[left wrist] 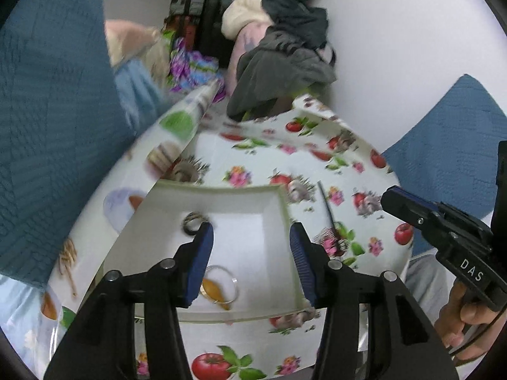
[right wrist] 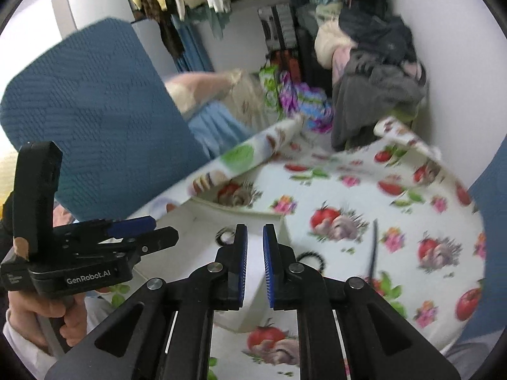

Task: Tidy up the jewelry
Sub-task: 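Carry the bangle over the white box and open the left gripper, then return the left gripper to the jewelry pile near the pink charms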

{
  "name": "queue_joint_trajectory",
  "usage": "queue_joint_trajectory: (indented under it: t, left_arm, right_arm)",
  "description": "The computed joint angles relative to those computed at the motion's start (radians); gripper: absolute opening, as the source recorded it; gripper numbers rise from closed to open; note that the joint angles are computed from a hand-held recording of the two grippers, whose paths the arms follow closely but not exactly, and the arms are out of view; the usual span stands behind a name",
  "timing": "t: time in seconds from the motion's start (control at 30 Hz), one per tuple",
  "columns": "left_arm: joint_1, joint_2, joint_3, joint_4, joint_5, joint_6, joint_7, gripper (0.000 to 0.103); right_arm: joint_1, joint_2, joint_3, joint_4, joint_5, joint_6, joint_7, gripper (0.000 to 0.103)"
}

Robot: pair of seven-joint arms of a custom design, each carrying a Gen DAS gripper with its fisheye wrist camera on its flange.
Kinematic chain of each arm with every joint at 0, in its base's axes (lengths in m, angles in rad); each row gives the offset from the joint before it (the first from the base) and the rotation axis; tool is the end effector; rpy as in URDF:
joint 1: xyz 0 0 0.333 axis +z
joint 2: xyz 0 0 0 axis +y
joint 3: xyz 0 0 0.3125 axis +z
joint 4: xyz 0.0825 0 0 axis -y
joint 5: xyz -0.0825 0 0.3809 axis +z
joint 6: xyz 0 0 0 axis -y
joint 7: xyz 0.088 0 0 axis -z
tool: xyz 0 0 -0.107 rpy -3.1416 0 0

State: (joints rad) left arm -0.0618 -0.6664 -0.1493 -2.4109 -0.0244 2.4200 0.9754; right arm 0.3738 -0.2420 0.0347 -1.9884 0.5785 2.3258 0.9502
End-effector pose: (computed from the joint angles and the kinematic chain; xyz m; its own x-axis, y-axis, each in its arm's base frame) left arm 0.3872 -0.0967 0.6132 0.2847 -0.9133 0.2913 -0.7302 -0.4035 -0.5514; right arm 0.4794 0.2202 0.6322 0.7219 -0.6693 -0.1760 -0.5872 -0.4578 -0.6675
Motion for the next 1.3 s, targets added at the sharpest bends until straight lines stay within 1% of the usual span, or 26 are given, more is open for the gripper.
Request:
queue_joint_trajectory:
  t: [0.23,0.43,0.77,0.87,0.93,1.0,1.1,1.23,1.3]
  left_arm:
    - [-0.008,0.038,-0.042,0.066,0.026,0.044,-0.035,0.051]
    - [-0.038,0.102,-0.068,0.099,0.039,0.102,-0.058,0.051]
    - [-0.108,0.223,-0.08,0.099,-0.001,0.208,-0.1,0.051]
    - [-0.137,0.26,-0.07,0.087,-0.042,0.248,-0.104,0.051]
    - [-0.14,0.284,-0.076,0.078,-0.048,0.273,-0.119,0.049]
    - [-0.147,0.311,-0.079,0.074,-0.051,0.287,-0.126,0.041]
    - [-0.158,0.351,-0.078,0.072,-0.062,0.296,-0.132,0.035]
    - [-0.165,0.4,-0.081,0.08,-0.059,0.297,-0.135,0.033]
    - [-0.168,0.415,-0.079,0.083,-0.059,0.298,-0.131,0.031]
  right_arm:
    - [-0.022,-0.047,-0.041,0.014,0.025,0.0,-0.049,0.009]
    - [-0.046,-0.077,-0.078,-0.011,0.059,0.007,-0.09,0.009]
    - [-0.101,-0.078,-0.116,-0.094,0.065,0.035,-0.15,0.009]
    - [-0.116,-0.072,-0.119,-0.125,0.065,0.042,-0.165,0.009]
    - [-0.126,-0.065,-0.12,-0.151,0.06,0.052,-0.179,0.009]
    - [-0.131,-0.049,-0.126,-0.175,0.068,0.053,-0.202,0.009]
    - [-0.144,-0.023,-0.124,-0.201,0.076,0.052,-0.222,0.009]
    - [-0.159,0.02,-0.117,-0.222,0.086,0.039,-0.244,0.009]
    - [-0.166,0.052,-0.105,-0.224,0.074,0.035,-0.249,0.009]
